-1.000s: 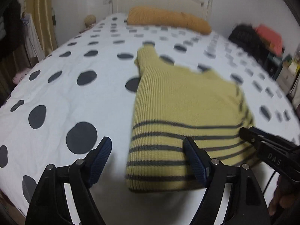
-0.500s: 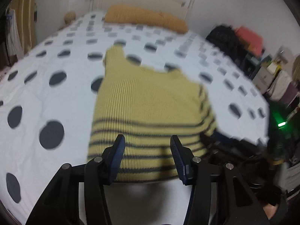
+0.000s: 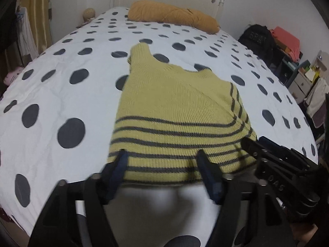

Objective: Fold large clothes

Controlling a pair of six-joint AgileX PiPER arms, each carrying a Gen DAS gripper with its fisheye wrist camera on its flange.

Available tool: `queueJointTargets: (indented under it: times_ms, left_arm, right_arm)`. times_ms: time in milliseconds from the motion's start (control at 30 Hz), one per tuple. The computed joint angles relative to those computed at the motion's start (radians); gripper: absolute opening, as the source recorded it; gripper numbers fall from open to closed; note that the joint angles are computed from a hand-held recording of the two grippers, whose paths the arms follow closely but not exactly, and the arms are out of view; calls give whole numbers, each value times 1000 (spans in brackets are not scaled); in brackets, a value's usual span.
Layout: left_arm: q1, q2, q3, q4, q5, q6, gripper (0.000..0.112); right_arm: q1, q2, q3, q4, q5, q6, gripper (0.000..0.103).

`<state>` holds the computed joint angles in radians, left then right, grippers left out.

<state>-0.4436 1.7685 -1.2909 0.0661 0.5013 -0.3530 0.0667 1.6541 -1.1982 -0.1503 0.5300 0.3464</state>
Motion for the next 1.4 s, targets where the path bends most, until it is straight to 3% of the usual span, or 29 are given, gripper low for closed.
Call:
queueJointTargets:
  times_ms: [133, 200, 367, 533, 567, 700, 800, 867, 1033, 1167, 1267, 1400]
  left_arm:
    - [42, -3, -58, 9, 19, 14, 78]
    - [64, 26, -109, -11, 50, 36, 82]
    - [73, 79, -142, -12, 89, 44, 82]
    - [73, 119, -132, -11, 95, 49, 82]
    - [78, 120, -128, -22, 94, 56, 82]
    - [88, 99, -107, -16, 102, 19, 82]
    - [90, 93, -124, -52, 149, 15, 82]
    - [81, 89, -135, -59, 177, 15, 82]
    - [47, 66, -132, -28, 227, -4, 85]
    - [44, 17, -107, -29, 268, -10, 85]
    - [36, -34, -88, 13, 306, -59, 87]
    - [22, -105, -63, 60, 335, -100, 93]
  right_arm:
    - [-52, 11, -79, 136, 4, -138, 47]
    - [-89, 60, -158, 255, 32, -243, 54]
    - [-129, 241, -379, 428, 123, -381, 54]
    - [-131, 471, -643, 299, 273, -247, 52]
    - [-134, 490, -657, 273, 268, -222, 52]
    - [-130, 387, -540, 201, 215, -131, 53]
    - [-115, 262, -408, 187, 196, -100, 60]
    - [-93, 207, -363, 146, 236, -64, 75]
    - [-9, 121, -267, -5, 309, 17, 77]
    - [-3, 133, -290, 54, 452, -17, 77]
    - [10, 81, -251, 68, 475, -4, 77]
    - [75, 14, -219, -60, 521, 134, 77]
